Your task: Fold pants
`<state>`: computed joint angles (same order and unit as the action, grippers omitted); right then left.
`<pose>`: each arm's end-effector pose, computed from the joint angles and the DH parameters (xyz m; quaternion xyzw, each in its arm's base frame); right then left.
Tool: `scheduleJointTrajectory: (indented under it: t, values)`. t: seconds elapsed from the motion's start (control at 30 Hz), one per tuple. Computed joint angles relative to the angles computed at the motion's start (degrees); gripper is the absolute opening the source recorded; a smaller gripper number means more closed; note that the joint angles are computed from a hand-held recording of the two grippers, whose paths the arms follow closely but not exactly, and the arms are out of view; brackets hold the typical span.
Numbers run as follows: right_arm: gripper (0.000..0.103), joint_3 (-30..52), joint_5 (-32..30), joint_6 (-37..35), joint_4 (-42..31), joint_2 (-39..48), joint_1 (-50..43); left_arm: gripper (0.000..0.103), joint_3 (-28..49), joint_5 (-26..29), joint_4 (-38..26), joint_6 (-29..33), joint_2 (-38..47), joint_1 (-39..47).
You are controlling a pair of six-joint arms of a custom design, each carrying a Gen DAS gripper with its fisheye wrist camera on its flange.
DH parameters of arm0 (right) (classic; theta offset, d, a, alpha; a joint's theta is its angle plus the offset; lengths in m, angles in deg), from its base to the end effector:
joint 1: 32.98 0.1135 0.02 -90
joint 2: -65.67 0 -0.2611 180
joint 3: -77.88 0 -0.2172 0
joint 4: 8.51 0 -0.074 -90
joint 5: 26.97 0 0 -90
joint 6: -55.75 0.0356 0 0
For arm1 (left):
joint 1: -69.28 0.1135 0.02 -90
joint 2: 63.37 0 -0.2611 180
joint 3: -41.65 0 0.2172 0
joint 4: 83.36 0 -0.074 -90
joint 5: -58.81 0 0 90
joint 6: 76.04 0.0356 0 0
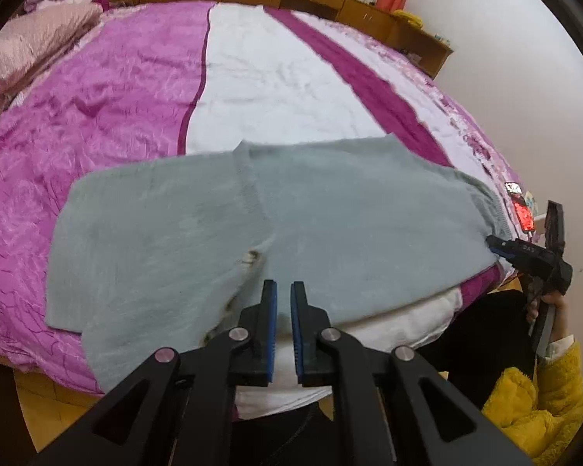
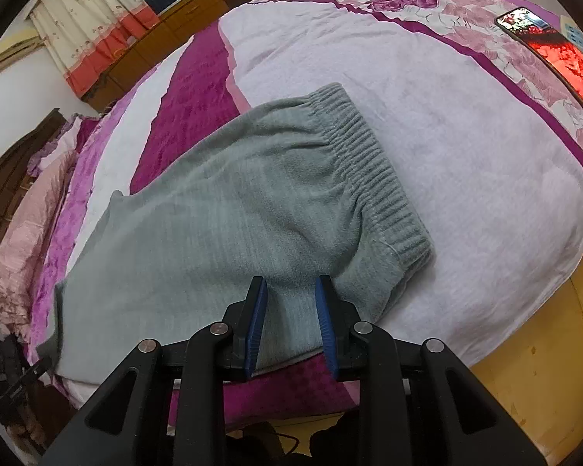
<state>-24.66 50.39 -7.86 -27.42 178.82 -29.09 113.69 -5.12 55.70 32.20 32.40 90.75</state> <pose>0.3607 0.0323 0.1382 0.1519 0.9352 0.1802 0.2643 0.2760 0.0917 0.1901 0.0226 0.9515 -0.1344 0.2756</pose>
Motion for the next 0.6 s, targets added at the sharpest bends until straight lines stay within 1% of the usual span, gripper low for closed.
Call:
scheduleJointTrajectory:
  t: [0.03,0.07,0.1,0.17,0.2,0.27,0.33,0.43,0.6]
  values:
    - [0.019,-0.12,-0.30,0.12,0.20,-0.01,-0.12,0.010,-0.41,-0.10,0.39,-0.61,-1.15,0.06]
    - [0.019,-0.23,-0.45,0.21,0.34,-0.04,-0.18,0.016,-0.67,-0.28,0.48,-1.02,-2.05,0.14]
    - [0.019,-0.29,-0.56,0.28,0.45,-0.03,-0.23,0.020,-0.74,-0.60,0.18,-1.07,-2.82,0.21]
    - [0.019,-0.39,-0.76,0.28,0.65,-0.04,-0.29,0.020,-0.46,-3.04,-1.66,0.37,-3.62,-0.64]
    - [0.019,-0.41,-0.89,0.29,0.71,-0.03,-0.33,0.020,-1.24,-4.54,-1.18,0.62,-4.25,-1.02]
    - [0.019,-0.61,-1.38,0.38,0.98,-0.04,-0.57,0.020,-4.17,-7.89,1.34,0.70,-6.46,-2.25]
    - [0.019,-0.97,-1.85,0.60,1.43,-0.13,-0.76,0.021,-6.28,-9.78,3.93,0.84,-7.40,-3.25]
    - [0.019,-1.38,-2.36,0.73,1.94,-0.24,-0.94,0.021,-6.55,-13.73,6.00,-0.55,-5.98,-4.90]
    - [0.019,-2.03,-3.14,0.86,2.58,-0.46,-1.25,0.021,-7.03,-15.42,8.39,-1.51,-5.97,-4.83]
